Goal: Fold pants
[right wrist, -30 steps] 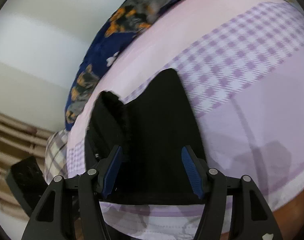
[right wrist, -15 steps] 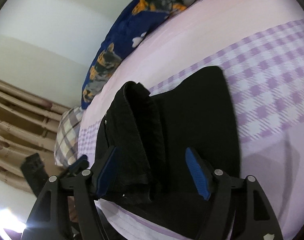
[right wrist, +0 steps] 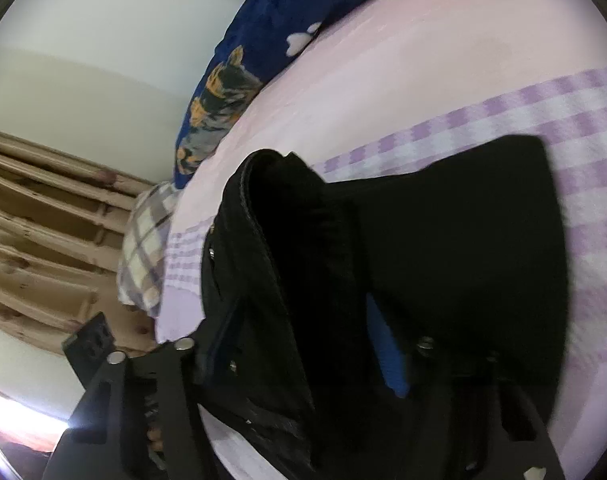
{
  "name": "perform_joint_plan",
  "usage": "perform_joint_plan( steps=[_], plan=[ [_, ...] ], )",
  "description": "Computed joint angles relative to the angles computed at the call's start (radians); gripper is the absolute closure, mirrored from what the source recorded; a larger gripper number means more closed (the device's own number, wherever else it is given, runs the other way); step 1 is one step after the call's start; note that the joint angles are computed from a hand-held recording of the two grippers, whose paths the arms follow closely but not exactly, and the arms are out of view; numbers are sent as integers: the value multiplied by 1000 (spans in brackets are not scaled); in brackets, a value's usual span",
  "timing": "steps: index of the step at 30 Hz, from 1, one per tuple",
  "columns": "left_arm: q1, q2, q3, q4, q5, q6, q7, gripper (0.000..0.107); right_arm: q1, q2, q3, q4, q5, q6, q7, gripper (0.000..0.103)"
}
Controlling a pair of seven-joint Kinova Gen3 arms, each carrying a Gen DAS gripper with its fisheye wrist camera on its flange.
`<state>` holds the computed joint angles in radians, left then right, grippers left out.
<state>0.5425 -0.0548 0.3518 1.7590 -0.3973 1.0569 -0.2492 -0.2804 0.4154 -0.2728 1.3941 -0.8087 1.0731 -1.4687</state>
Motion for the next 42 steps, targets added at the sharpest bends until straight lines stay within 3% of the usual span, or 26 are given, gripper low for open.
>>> perform_joint_plan(
  steps=[4,8,22,26,29,34,42],
  plan=[
    [2,6,-1,0,-2,0,-5,52,10,40,-22,-15,-44,19,34,55],
    [12,16,2,-3,-17,6,1,47,-5,48,-19,-37,-18,41,45,61],
    [51,40,-10,-17,-55,32,21,42,-53,28,3,-46,43,2,-73,63],
    [47,26,-14,-9,-50,24,24,42,-90,15,15,-69,109,1,-150,81],
    [31,-9,-15,15,-47,12,56,42,-125,-13,23,-95,180,-2,-192,88],
    [-33,-80,-2,53,-43,-1,111,42,-153,-49,23,-133,227,1,-251,91],
    [-107,-101,39,24,-49,20,52,42,-144,-99,25,-188,238,8,-271,92]
  ],
)
